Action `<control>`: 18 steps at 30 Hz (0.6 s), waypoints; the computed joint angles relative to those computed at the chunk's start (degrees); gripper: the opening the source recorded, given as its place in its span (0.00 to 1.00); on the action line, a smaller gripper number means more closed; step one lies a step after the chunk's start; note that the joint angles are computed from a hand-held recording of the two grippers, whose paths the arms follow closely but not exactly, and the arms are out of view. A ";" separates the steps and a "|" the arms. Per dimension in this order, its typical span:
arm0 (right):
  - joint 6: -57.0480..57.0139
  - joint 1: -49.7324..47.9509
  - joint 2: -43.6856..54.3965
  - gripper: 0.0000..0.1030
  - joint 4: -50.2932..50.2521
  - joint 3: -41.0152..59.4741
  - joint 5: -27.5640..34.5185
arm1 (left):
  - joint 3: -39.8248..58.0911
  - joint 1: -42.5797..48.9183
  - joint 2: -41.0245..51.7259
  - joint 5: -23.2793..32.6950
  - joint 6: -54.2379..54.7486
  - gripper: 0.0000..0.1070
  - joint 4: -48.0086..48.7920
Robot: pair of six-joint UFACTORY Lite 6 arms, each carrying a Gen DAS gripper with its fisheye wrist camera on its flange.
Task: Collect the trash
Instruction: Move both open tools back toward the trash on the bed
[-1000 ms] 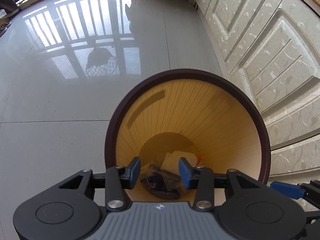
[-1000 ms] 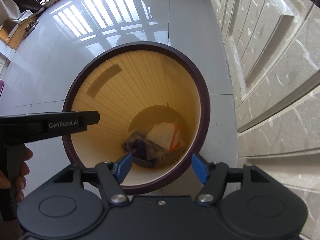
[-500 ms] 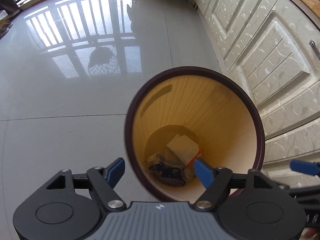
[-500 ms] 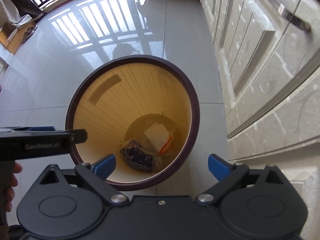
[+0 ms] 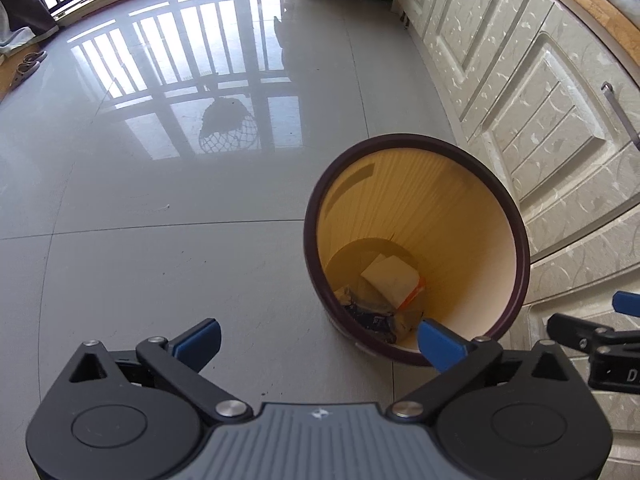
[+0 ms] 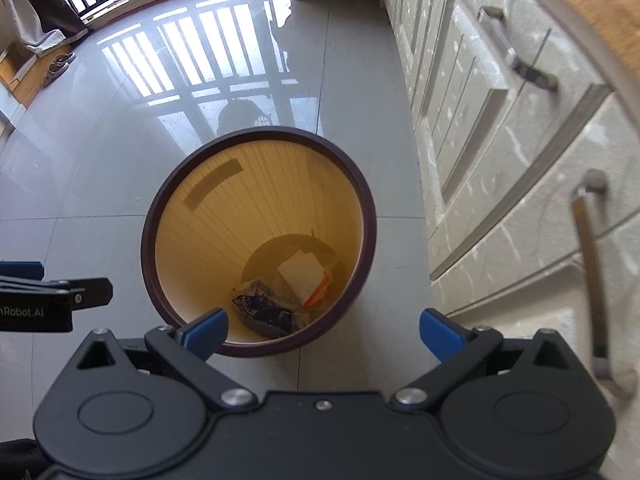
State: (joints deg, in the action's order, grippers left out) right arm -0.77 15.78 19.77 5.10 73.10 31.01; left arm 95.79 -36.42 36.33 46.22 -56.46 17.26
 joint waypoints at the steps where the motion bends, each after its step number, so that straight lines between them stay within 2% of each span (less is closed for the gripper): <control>1: 0.15 -0.12 -1.21 1.00 -0.20 -0.65 0.24 | -0.42 -0.38 -0.76 0.37 -0.60 0.96 0.40; 18: 4.12 0.39 -19.97 1.00 -4.36 -5.31 7.63 | -4.03 -9.05 -14.20 8.43 -11.59 0.96 7.22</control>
State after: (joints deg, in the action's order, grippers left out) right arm 3.35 16.18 -0.20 0.74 67.79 38.65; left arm 91.75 -45.46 22.13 54.65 -68.05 24.48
